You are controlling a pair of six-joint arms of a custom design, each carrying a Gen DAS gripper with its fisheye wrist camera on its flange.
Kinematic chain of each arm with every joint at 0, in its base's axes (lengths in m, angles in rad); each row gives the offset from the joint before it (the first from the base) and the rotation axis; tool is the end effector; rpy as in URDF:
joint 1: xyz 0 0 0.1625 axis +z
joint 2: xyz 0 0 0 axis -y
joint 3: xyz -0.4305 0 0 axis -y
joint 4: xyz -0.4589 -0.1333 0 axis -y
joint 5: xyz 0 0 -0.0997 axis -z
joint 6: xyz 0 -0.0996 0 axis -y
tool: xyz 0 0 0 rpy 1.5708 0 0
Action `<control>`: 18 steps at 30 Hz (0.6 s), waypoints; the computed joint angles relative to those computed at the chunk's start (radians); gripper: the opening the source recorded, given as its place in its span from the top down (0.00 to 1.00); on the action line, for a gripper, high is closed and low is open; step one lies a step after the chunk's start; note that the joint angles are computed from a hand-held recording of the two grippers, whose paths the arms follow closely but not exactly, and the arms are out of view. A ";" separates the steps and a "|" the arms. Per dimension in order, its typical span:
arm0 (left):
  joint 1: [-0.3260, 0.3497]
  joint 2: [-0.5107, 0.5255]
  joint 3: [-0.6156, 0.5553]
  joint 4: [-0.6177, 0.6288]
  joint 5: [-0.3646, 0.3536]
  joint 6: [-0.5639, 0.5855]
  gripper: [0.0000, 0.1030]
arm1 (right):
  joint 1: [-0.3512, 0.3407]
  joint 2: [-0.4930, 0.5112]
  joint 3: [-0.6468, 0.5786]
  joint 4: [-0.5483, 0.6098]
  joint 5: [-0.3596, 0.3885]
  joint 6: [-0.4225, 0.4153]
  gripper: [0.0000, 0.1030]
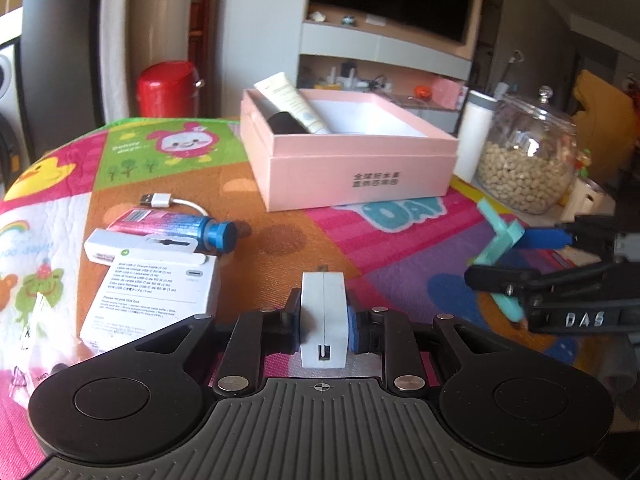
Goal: Organize rigid objects
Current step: 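Drop the white charger into the pink box with the left tool while the right drops the teal roller in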
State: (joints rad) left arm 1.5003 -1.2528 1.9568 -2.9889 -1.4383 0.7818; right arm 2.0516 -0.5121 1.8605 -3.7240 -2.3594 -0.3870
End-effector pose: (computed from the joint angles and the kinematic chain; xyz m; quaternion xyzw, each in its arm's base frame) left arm 0.1021 -0.6332 0.2651 0.3654 0.8608 -0.3053 0.1796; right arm 0.3313 -0.4996 -0.0510 0.2206 -0.8340 0.3778 0.3361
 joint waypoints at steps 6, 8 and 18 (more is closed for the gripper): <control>-0.012 -0.023 -0.036 0.064 -0.112 -0.024 0.77 | 0.036 -0.054 0.038 -0.089 0.033 -0.053 0.32; -0.038 -0.015 -0.081 0.081 -0.162 -0.030 0.77 | 0.044 -0.067 0.015 -0.116 0.044 -0.084 0.32; -0.171 0.218 -0.573 0.408 -0.222 -0.280 0.76 | 0.012 -0.054 -0.304 -0.042 0.131 -0.254 0.30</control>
State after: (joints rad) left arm 1.3290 -1.0349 1.3841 -2.5808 -1.6602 0.5020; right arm 2.0639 -0.5663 1.5566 -3.7662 -2.2280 -0.6415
